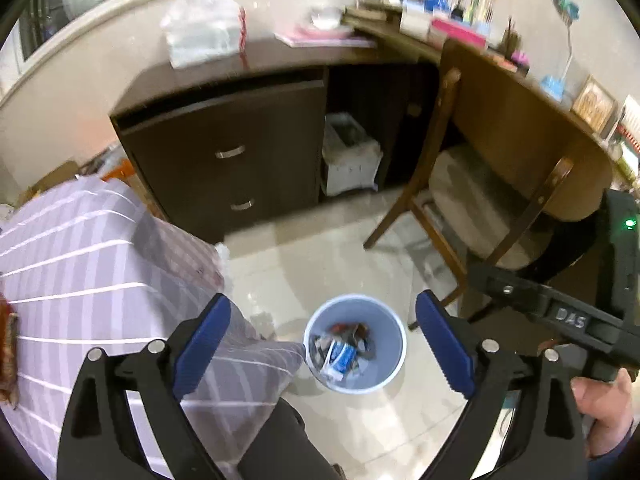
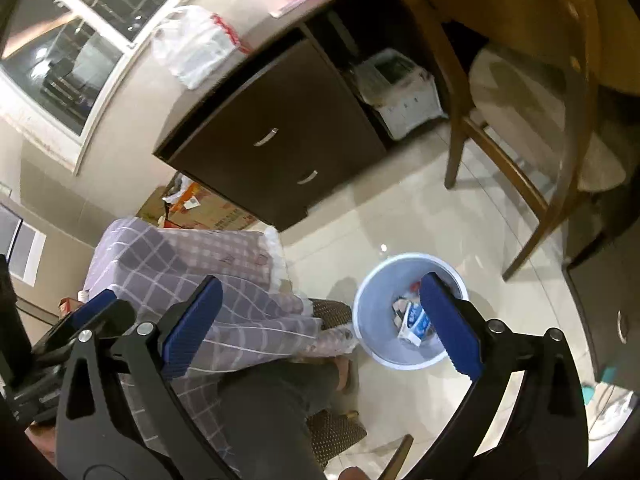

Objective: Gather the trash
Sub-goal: 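Carry both items to the wastebasket and open both tools over it, then swing both tools back toward the table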

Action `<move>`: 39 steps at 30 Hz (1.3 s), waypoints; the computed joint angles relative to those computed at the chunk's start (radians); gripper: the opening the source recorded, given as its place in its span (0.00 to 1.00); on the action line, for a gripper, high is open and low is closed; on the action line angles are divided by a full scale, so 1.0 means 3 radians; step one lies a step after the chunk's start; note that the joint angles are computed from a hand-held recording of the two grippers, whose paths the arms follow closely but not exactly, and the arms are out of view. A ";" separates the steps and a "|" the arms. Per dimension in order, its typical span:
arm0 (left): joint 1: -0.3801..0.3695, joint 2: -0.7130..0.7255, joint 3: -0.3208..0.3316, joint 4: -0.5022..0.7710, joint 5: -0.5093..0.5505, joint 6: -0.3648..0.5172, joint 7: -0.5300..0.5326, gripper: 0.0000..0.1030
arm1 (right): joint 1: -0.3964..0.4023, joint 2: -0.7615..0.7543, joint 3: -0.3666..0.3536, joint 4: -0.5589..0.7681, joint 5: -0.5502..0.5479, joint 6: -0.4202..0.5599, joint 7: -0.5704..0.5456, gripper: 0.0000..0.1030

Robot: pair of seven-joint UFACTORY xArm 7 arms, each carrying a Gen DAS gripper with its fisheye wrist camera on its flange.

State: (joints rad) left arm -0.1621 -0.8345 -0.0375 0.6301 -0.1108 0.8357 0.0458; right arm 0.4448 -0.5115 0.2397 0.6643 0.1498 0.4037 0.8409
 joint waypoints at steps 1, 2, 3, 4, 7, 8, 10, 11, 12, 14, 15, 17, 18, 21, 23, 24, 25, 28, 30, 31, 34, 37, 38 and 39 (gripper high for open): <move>0.0007 -0.0063 0.0015 -0.0001 0.0009 0.0012 0.0010 0.89 | -0.0003 0.0004 0.0023 0.0040 -0.0019 0.0001 0.0008 0.94; 0.0034 -0.0166 0.0031 0.0010 0.0035 0.0034 0.0017 0.90 | -0.0021 0.0028 0.0080 0.0145 -0.0071 0.0018 0.0032 0.94; 0.0053 -0.0240 0.0049 0.0019 0.0050 0.0050 0.0028 0.91 | -0.0032 0.0049 0.0114 0.0210 -0.0108 0.0030 0.0049 0.94; 0.0067 -0.0314 0.0079 0.0028 0.0058 0.0066 0.0049 0.91 | -0.0043 0.0083 0.0155 0.0298 -0.0154 0.0040 0.0066 0.94; 0.0150 -0.0537 0.0190 0.0076 0.0094 0.0148 0.0129 0.91 | -0.0050 0.0209 0.0271 0.0594 -0.0302 0.0075 0.0090 0.94; 0.0179 -0.0605 0.0234 0.0092 0.0100 0.0173 0.0159 0.91 | -0.0057 0.0269 0.0324 0.0717 -0.0367 0.0095 0.0104 0.94; 0.0266 -0.0730 0.0315 0.0122 0.0123 0.0218 0.0210 0.92 | -0.0075 0.0402 0.0434 0.0971 -0.0512 0.0143 0.0155 0.94; 0.0322 -0.0778 0.0354 0.0141 0.0143 0.0235 0.0231 0.92 | -0.0070 0.0454 0.0466 0.1057 -0.0572 0.0156 0.0174 0.94; 0.0374 -0.0819 0.0392 0.0156 0.0157 0.0249 0.0250 0.92 | -0.0069 0.0531 0.0516 0.1172 -0.0647 0.0174 0.0204 0.94; 0.0467 -0.0898 0.0505 0.0197 0.0179 0.0295 0.0315 0.93 | -0.0045 0.0718 0.0603 0.1430 -0.0805 0.0215 0.0257 0.94; 0.0524 -0.0926 0.0560 0.0215 0.0196 0.0316 0.0345 0.93 | -0.0019 0.0804 0.0630 0.1542 -0.0878 0.0240 0.0278 0.94; 0.0667 -0.0990 0.0672 0.0237 0.0254 0.0349 0.0409 0.93 | 0.0043 0.1007 0.0693 0.1800 -0.1067 0.0304 0.0344 0.94; 0.0738 -0.1008 0.0740 0.0253 0.0280 0.0370 0.0446 0.93 | 0.0083 0.1108 0.0717 0.1924 -0.1158 0.0331 0.0383 0.94; 0.0900 -0.1035 0.0910 0.0286 0.0330 0.0421 0.0569 0.93 | 0.0233 0.1458 0.0767 0.2338 -0.1434 0.0434 0.0466 0.94; 0.1029 -0.1039 0.1013 0.0300 0.0388 0.0424 0.0663 0.93 | 0.0374 0.1711 0.0780 0.2652 -0.1598 0.0535 0.0464 0.94; 0.1094 -0.1035 0.1073 0.0314 0.0416 0.0426 0.0713 0.93 | 0.0455 0.1836 0.0778 0.2809 -0.1680 0.0588 0.0465 0.94; 0.1159 -0.1024 0.1141 0.0334 0.0442 0.0433 0.0764 0.93 | 0.0533 0.1933 0.0766 0.2936 -0.1743 0.0635 0.0467 0.94; 0.1320 -0.0973 0.1310 0.0377 0.0476 0.0417 0.0896 0.93 | 0.0819 0.2339 0.0737 0.3475 -0.1904 0.0823 0.0364 0.94; 0.1464 -0.0904 0.1434 0.0407 0.0521 0.0381 0.0973 0.93 | 0.0990 0.2547 0.0696 0.3762 -0.1950 0.0923 0.0268 0.94; 0.1514 -0.0880 0.1465 0.0414 0.0521 0.0371 0.1003 0.93 | 0.1097 0.2698 0.0679 0.3973 -0.1978 0.1003 0.0193 0.94; 0.1697 -0.0755 0.1668 0.0461 0.0562 0.0337 0.1145 0.93 | 0.1387 0.3105 0.0606 0.4572 -0.1995 0.1231 -0.0022 0.94; 0.1875 -0.0592 0.1807 0.0469 0.0595 0.0250 0.1281 0.93 | 0.1630 0.3428 0.0519 0.5055 -0.1959 0.1393 -0.0225 0.94; 0.1926 -0.0526 0.1837 0.0481 0.0591 0.0224 0.1315 0.93 | 0.1721 0.3562 0.0494 0.5263 -0.1935 0.1475 -0.0310 0.94; 0.1982 -0.0446 0.1885 0.0490 0.0592 0.0189 0.1351 0.93 | 0.1815 0.3708 0.0461 0.5502 -0.1915 0.1570 -0.0398 0.94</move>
